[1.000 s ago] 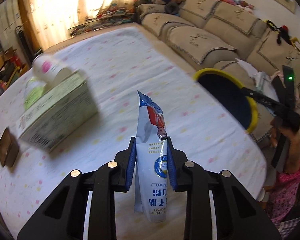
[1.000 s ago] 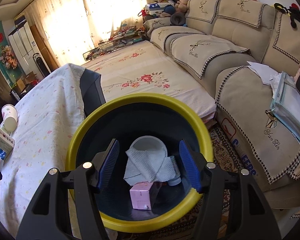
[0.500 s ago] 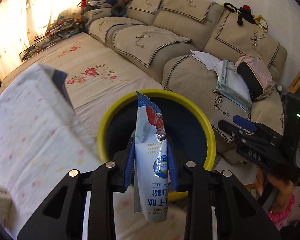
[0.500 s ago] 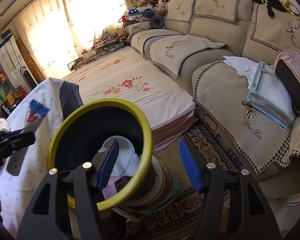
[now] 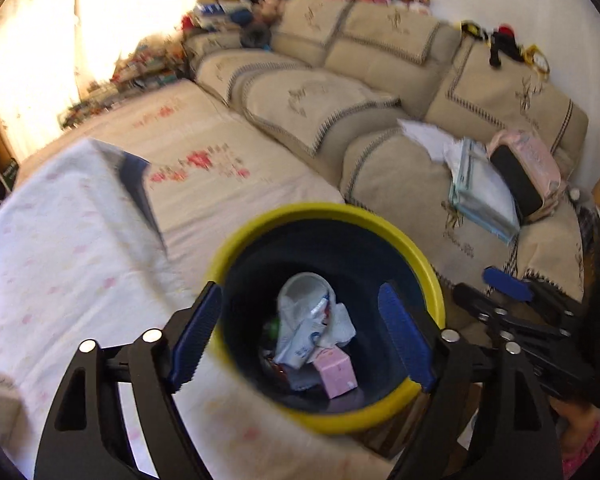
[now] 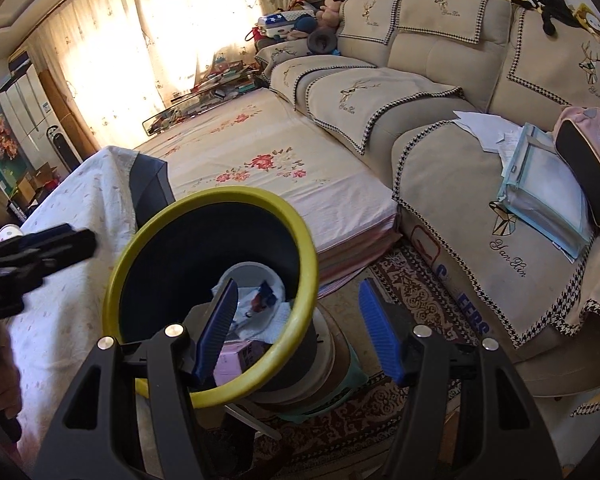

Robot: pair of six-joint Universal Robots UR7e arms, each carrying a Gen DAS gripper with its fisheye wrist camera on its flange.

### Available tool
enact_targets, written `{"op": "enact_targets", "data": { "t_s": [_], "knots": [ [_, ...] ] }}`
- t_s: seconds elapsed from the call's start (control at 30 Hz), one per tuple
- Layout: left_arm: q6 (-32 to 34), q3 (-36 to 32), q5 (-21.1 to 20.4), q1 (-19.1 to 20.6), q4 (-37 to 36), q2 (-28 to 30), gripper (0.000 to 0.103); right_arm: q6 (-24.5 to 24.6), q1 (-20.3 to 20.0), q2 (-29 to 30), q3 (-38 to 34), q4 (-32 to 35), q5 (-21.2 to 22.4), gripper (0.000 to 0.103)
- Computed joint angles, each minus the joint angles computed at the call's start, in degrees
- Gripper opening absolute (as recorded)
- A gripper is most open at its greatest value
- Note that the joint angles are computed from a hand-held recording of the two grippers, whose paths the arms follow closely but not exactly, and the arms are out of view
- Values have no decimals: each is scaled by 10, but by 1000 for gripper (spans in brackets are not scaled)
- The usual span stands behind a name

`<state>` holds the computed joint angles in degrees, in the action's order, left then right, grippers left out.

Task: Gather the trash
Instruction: 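Carry the tube with the left tool over the bin and release, then reach the right tool to the green-and-white box and grasp it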

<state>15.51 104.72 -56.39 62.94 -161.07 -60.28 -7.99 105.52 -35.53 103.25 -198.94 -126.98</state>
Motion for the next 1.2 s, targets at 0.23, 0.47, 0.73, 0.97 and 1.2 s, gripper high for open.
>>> {"op": "enact_targets", "data": {
  "t_s": [0.23, 0.47, 0.73, 0.97, 1.2],
  "knots": [
    [-21, 131, 39, -19, -74, -160, 91, -21, 28, 21, -21, 20, 20, 60],
    [-34, 239, 162, -38, -120, -314, 92, -41, 69, 62, -73, 63, 49, 61],
    [-71, 294, 212, -11, -72, -471, 92, -65, 121, 141, -186, 143, 91, 61],
    [-98, 316, 203, 34, -53, -537, 92, -80, 157, 243, -346, 245, 80, 61],
    [-111, 320, 181, 57, -50, -546, 92, -62, 164, 311, -473, 342, 50, 61]
  ]
}}
